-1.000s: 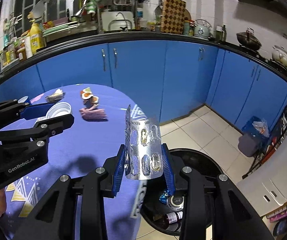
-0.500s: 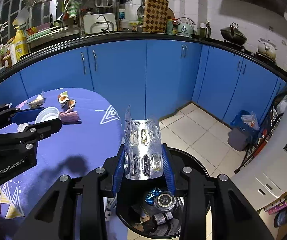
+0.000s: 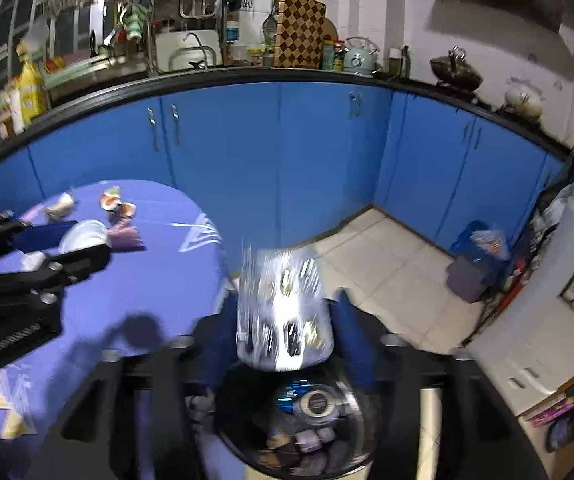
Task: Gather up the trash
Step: 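Open the right gripper to drop the blister pack into the bin, then open the left gripper over the bin to drop the white cap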
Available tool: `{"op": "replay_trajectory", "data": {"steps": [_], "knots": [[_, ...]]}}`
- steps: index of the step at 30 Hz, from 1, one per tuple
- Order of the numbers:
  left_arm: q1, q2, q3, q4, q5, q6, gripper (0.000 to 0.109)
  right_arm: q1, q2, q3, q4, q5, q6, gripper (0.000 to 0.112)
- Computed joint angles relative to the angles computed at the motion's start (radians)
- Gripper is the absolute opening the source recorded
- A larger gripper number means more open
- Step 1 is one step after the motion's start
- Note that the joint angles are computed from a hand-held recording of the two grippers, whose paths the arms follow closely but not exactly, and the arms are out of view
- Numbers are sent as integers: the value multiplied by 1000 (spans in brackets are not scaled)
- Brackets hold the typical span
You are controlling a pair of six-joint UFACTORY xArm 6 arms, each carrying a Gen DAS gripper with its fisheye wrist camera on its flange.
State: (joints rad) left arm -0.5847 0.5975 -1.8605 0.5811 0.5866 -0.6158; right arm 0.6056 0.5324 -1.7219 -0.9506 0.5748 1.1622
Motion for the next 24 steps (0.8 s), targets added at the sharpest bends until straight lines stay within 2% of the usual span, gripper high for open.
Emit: {"op": "replay_trajectory", "data": {"steps": [1,2,15,24], "knots": [[0,0,-1,1,1,0,41,7,2,-8,-34,33,22,91],[-1,1,-3,1,2,1,41,14,-1,-8,-80,57,57,93],[-25,61,-97,-38,31,58,42,-9,-45,60,-101,53,108,93],[-52,159,-251,-91,79,135,42,-42,-94,146,-114,31,168,93]]}}
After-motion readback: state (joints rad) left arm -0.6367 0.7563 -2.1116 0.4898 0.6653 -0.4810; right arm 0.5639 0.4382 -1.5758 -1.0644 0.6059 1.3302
